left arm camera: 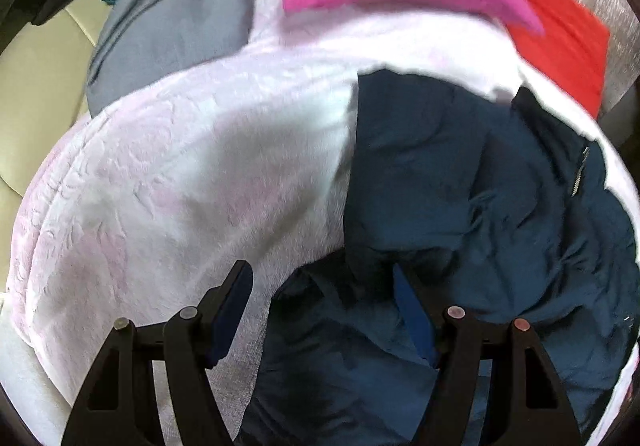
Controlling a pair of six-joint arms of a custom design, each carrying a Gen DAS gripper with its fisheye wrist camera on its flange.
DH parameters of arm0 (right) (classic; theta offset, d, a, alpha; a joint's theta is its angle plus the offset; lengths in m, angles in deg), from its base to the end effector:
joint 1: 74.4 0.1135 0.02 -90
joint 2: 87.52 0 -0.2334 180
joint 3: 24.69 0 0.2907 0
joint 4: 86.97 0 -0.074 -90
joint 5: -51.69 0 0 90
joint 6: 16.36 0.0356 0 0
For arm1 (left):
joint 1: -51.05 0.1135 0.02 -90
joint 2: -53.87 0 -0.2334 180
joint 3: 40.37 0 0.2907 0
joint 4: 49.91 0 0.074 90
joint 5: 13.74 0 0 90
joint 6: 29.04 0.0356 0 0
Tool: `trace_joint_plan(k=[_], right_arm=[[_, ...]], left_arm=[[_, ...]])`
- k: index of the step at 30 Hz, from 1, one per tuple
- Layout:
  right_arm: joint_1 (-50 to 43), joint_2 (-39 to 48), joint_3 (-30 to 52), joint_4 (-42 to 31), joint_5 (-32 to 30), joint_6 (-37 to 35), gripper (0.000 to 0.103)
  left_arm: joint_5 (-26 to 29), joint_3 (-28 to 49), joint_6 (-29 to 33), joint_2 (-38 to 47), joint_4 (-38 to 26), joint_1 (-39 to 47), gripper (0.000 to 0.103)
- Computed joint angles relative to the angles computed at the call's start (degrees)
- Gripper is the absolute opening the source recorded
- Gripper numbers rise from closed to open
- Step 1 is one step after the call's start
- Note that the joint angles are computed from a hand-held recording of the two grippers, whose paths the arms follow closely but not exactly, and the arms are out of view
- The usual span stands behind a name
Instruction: Fold large clothes
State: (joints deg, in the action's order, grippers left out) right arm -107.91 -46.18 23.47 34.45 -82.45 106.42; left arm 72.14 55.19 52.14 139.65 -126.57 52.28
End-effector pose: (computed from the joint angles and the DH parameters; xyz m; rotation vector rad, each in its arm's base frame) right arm 0.1763 -0.0870 0.2240 0.9944 2.1186 0.9345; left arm 0.3322 0.0097 0.2949 -0.2595 2.7214 0.0611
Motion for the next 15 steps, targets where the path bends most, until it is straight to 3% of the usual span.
trace_joint_plan(k=[4,7,15], right_arm=[[3.9,7.5,0.2,4.2,5.4,2.6,0.037],[2.8,8.5,0.0,4.4,3.9,2.6,0.031],[-0.4,-4.7,2.4,-10.9,-0.2,-8.5,0.035]], left_arm=[[-2.9,-0.1,1.1,0.6,0.7,-1.9,0.072],[-2.6,0.3,1.0,1.0,0.6,-1.8,0.072],[-2.5,-2.2,0.3,-6.2,2.2,-0.6,0.072]])
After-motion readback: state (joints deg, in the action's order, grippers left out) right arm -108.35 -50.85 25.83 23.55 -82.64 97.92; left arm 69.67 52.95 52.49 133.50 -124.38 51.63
